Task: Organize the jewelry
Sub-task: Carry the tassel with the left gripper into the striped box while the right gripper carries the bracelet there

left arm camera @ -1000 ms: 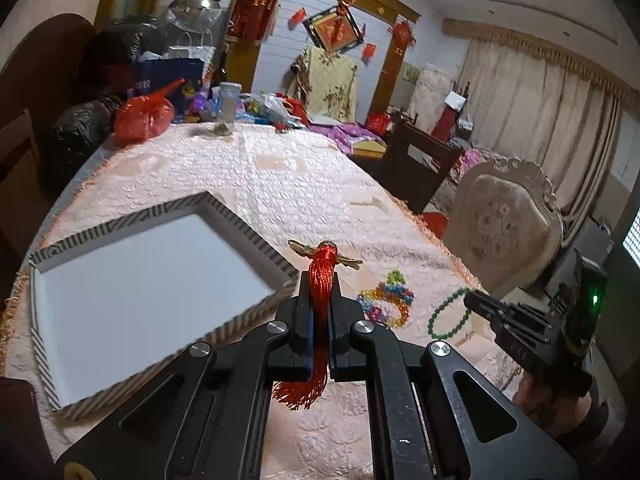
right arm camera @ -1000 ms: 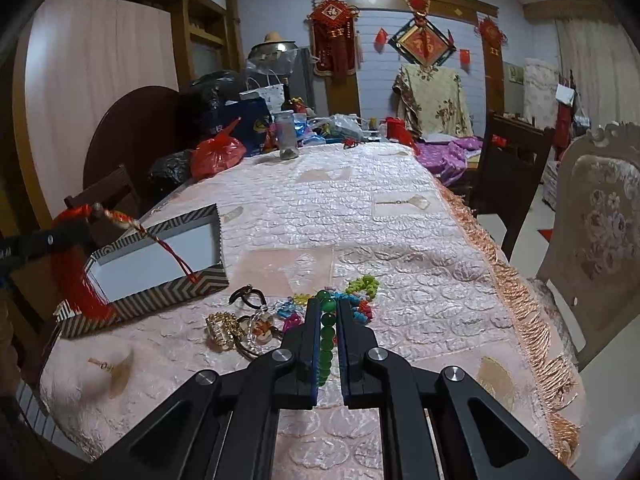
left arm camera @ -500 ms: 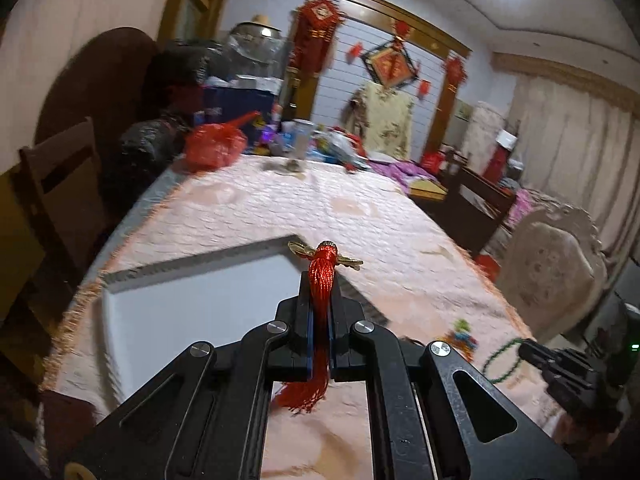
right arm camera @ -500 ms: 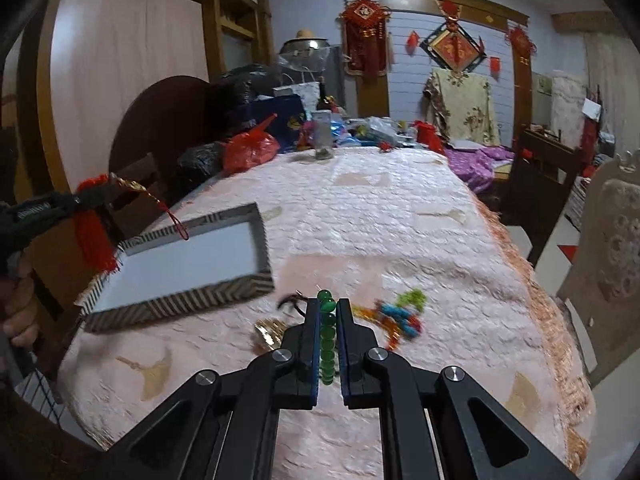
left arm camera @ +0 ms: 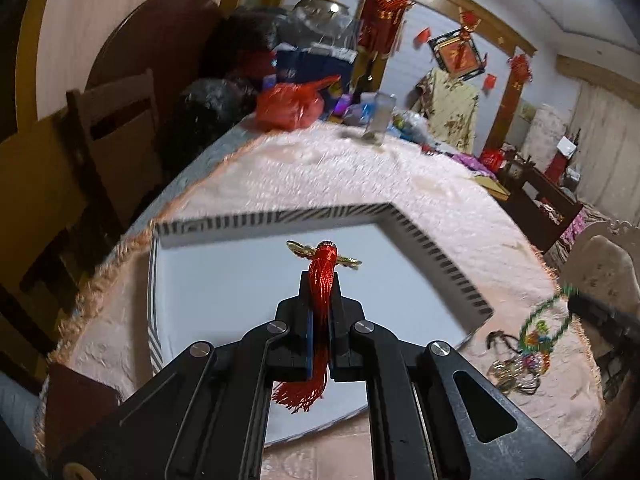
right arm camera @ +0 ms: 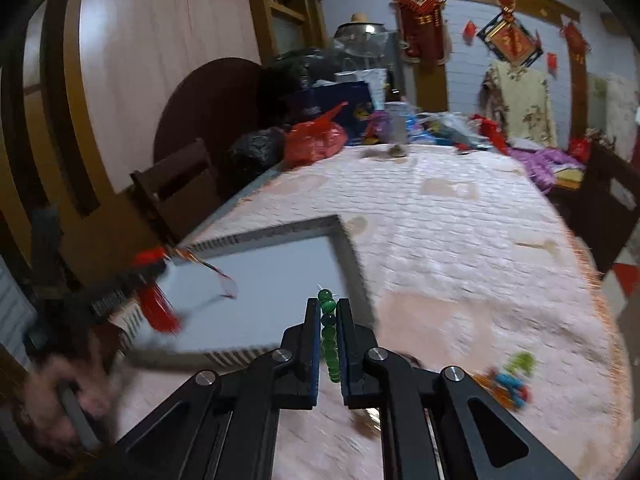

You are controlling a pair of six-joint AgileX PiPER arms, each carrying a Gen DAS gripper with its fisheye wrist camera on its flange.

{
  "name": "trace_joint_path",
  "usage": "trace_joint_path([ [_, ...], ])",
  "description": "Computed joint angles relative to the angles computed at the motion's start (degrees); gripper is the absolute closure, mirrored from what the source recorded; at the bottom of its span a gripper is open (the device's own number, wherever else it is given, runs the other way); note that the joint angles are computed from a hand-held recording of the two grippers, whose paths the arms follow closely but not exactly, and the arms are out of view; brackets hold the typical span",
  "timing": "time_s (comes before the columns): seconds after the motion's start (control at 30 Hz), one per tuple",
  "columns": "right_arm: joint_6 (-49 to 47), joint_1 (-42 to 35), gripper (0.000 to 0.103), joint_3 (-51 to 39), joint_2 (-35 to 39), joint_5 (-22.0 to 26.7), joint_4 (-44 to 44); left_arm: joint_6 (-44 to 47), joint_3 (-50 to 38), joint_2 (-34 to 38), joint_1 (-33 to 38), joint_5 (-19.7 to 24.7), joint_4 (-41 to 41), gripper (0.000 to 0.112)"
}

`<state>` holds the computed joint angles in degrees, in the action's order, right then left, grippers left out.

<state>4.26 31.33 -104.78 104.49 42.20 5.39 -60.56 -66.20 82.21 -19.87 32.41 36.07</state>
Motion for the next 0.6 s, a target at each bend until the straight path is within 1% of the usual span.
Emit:
trace_joint_path([
  [0.03, -0.5, 0.4, 0.096, -4.2, 2.8, 1.4, 1.3, -1.6, 0.8, 0.5, 0.0, -0.5, 1.5, 0.109],
  [0.07, -1.0, 0.6, 0.096, -7.7, 5.1, 3.0, 2.3, -1.2, 1.2, 0.6, 0.4, -0.7, 1.3, 0.109],
  [0.1, -1.3, 1.0, 0.096, -12.2, 7.9, 5.0, 3.2, -1.3, 1.6, 1.1, 0.5, -0.8, 1.0, 0.109],
  [0.17, -0.8, 1.8, 0.096, -23.2, 15.1, 10.0, 4.0, -4.0, 2.6, 1.6, -0.2, -0.4, 3.0, 0.109],
  [0.23, -0.1, 2.3, 0.096, -31.8, 20.9, 14.0, 4.6, -5.3, 3.8, 1.6, -0.7, -0.5, 4.0, 0.109],
  [0.37, 2.0, 3.1, 0.096, -44.7, 30.6, 20.1, 4.7, -8.5, 6.7, 0.6, -1.6, -0.2, 5.9, 0.109],
  [0.43, 2.1, 3.1, 0.096, -45.3, 32.1, 20.6, 5.0, -9.7, 7.8, 0.1, -1.5, -0.2, 5.7, 0.109],
  [0.57, 2.4, 2.3, 0.096, -41.8, 32.9, 18.5, 6.2, -11.5, 9.3, 1.0, -1.6, -0.7, 6.9, 0.109],
  [0.6, 2.4, 2.1, 0.096, -40.5, 32.5, 17.7, 6.5, -9.8, 9.3, 1.3, -0.9, -1.5, 4.8, 0.109],
])
